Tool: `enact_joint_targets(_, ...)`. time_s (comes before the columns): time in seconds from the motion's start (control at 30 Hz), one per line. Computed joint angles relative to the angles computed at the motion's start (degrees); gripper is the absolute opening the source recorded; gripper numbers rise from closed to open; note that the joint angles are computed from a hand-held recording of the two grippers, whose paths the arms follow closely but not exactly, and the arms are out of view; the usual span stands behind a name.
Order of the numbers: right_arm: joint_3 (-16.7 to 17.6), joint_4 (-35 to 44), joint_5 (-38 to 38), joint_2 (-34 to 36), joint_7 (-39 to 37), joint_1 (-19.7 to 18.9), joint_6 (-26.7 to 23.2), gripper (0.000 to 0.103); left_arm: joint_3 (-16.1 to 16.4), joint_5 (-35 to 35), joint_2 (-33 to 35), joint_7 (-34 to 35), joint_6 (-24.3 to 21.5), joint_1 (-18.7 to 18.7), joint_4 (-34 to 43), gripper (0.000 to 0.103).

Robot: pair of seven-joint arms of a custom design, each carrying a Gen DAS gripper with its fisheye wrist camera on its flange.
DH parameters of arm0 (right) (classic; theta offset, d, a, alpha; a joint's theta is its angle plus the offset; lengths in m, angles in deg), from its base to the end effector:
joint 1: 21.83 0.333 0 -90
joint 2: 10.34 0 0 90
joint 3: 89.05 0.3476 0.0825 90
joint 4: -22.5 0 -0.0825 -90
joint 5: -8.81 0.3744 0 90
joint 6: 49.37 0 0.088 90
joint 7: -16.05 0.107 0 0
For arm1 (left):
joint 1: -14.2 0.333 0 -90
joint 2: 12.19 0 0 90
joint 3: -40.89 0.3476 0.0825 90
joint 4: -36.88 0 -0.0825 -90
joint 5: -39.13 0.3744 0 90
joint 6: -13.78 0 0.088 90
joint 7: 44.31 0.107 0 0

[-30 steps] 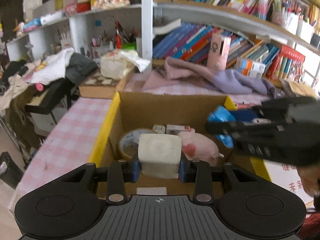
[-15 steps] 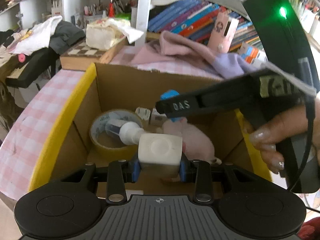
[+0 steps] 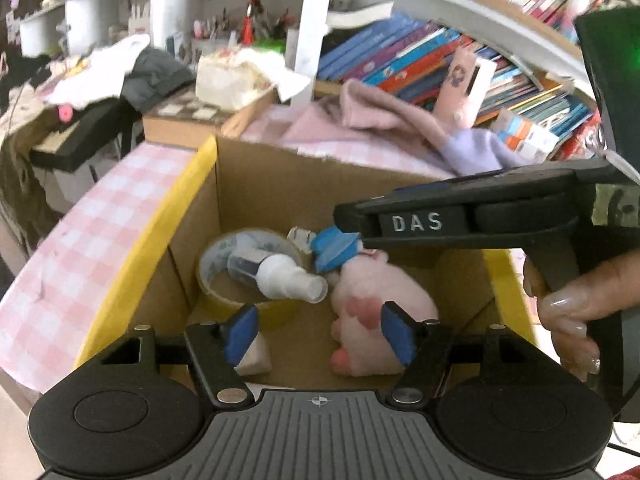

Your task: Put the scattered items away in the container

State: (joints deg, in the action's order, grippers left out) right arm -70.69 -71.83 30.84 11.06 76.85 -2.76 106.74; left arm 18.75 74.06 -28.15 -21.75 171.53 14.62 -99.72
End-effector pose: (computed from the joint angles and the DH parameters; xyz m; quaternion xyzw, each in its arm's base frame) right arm 0.5927 0.3901 0.5209 -0.8551 0.3456 -0.0842 0.3772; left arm 0.4355 -0.2126 0.5186 -0.7417 0.5587 -0.2790 0.2447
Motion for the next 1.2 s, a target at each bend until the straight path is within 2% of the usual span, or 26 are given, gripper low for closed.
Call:
enact_joint_targets(0.2, 2.41, -9.97, 8.86, -8.23, -4.79, -2.72, 8.19, 0.048, -2.90, 1.36, -6.81, -1.65, 2.26, 1.87, -3.65, 0.077)
enact_joint_targets(0.3, 2.28, -15.09, 14.95, -12.86, -8.18, -2.54, 12.10, 0.048, -5.26, 0.95, -10.87, -2.86, 3.48, 3.77, -5.80, 0.079)
enact_joint_targets(0.47, 0.60, -23.16, 23.50, -20.09, -13.04, 0.31, 19.58, 0.051, -9.75, -0.57, -18.00, -3.39, 5.17, 7.17, -9.31, 0.082)
enact_joint_targets(0.57, -0.73, -28.58, 27.35, -24.24, -14.33, 3.26, 25.56, 0.053, -11.71, -2.17, -22.12, -2.51, 4.94, 7.70, -11.26, 0.086)
enact_joint_targets(0.63, -1.04, -32.46, 26.94, -26.82, -12.66, 4.57, 29.29, 0.055, -12.36, -3.66, -24.51, -1.34, 4.58, 7.10, -12.60, 0.087)
enact_joint_targets(0.7, 2.39, -37.08, 24.10, -29.81, -8.21, 1.80, 32.93, 0.058, -12.70, -5.55, -26.49, 0.04, 3.92, 5.82, -13.90, 0.089)
enact_joint_targets(0.77, 8.88, -41.32, 23.41, -33.28, -4.82, -4.19, 35.07, 0.058, -13.04, -7.60, -28.28, 1.22, 3.36, 4.41, -15.16, 0.090)
enact_joint_targets(0.8, 10.84, -43.21, 23.52, -35.00, -3.55, -5.91, 35.64, 0.058, -13.16, -8.65, -29.07, 1.91, 3.05, 3.54, -15.74, 0.090)
enact_joint_targets(0.97, 21.75, -52.23, 24.90, -45.76, 3.08, -15.91, 34.91, 0.059, -14.99, -12.65, -32.62, 5.01, 2.54, 0.96, -18.07, 0.091)
enact_joint_targets(1.03, 24.33, -55.34, 25.23, -50.64, 6.11, -18.37, 32.55, 0.060, -15.66, -14.08, -33.45, 6.41, 2.59, 0.20, -18.63, 0.093)
enact_joint_targets(1.2, 28.28, -61.47, 24.48, -60.93, 13.67, -21.58, 27.32, 0.062, -16.86, -16.88, -33.90, 10.50, 1.17, -1.38, -18.53, 0.094)
